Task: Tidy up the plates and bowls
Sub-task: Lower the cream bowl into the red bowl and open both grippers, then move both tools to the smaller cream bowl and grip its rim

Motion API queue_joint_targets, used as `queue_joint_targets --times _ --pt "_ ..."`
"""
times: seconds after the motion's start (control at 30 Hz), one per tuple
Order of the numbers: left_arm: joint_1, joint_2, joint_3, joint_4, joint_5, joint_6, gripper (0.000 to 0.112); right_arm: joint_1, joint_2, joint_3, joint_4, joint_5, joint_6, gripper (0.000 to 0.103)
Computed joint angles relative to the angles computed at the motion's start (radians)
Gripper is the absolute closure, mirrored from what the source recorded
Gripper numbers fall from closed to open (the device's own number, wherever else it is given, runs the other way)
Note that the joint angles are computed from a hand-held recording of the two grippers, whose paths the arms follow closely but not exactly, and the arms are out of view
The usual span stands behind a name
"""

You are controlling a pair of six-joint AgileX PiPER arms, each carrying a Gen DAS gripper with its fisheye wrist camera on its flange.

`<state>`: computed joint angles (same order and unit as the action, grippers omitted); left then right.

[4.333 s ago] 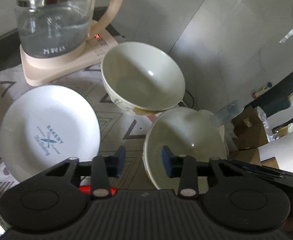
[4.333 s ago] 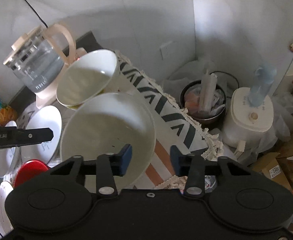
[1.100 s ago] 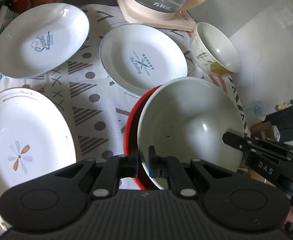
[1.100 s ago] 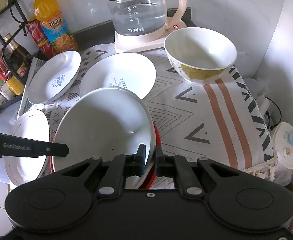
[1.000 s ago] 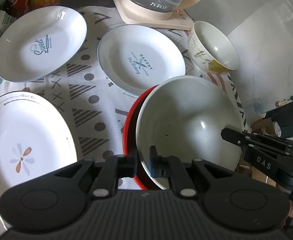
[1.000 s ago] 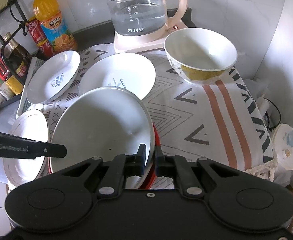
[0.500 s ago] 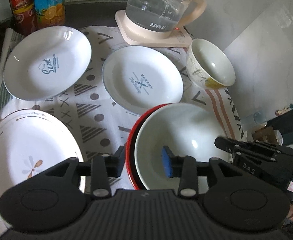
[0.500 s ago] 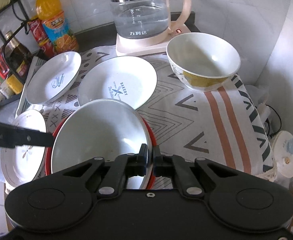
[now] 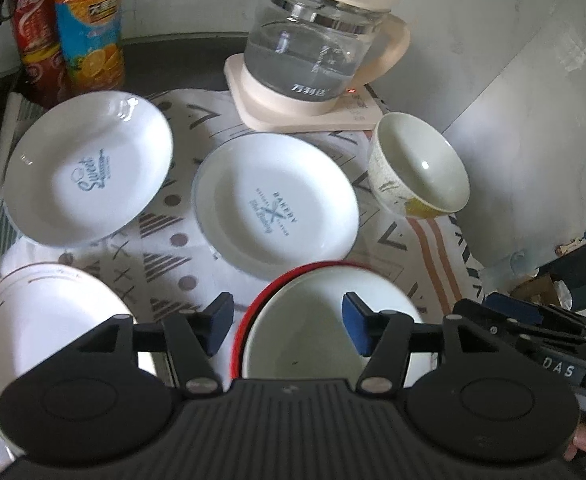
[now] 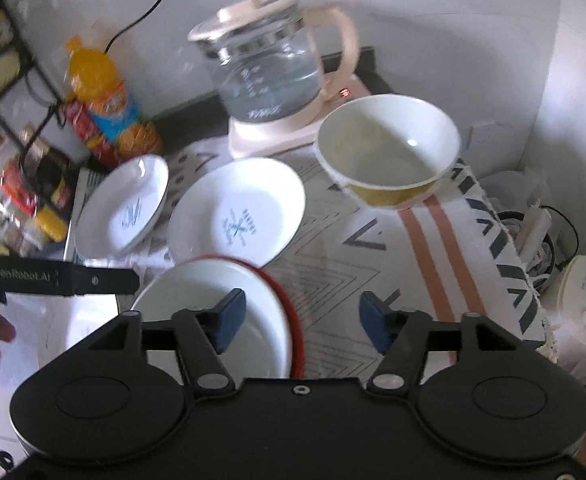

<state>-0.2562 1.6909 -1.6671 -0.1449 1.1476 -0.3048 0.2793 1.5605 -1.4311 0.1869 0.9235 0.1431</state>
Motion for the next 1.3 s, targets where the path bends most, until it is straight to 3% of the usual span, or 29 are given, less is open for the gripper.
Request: queue_joint_targets --times 0.2,0.53,1.13,1.3 --pt "-0.037 0.071 -0.087 0.006 -0.001 -0.023 0.054 -0.095 0.001 0.008 0.047 -0.015 -0.036 0.031" --pt "-0.093 0.21 -0.245 0.031 -0.004 -0.105 0.054 -0.209 0.053 -0.032 0.109 -0.014 -0.114 0.03" --pt "-0.157 0.476 -0.592 0.064 0.039 -0.214 0.058 -0.287 0.226 -0.172 0.159 -0.02 -0.22 0.031" --pt "-0.163 0.566 -0.726 0.074 0.058 -0.244 0.064 -0.321 0.285 -0.213 0.239 -0.014 -0.246 0.047"
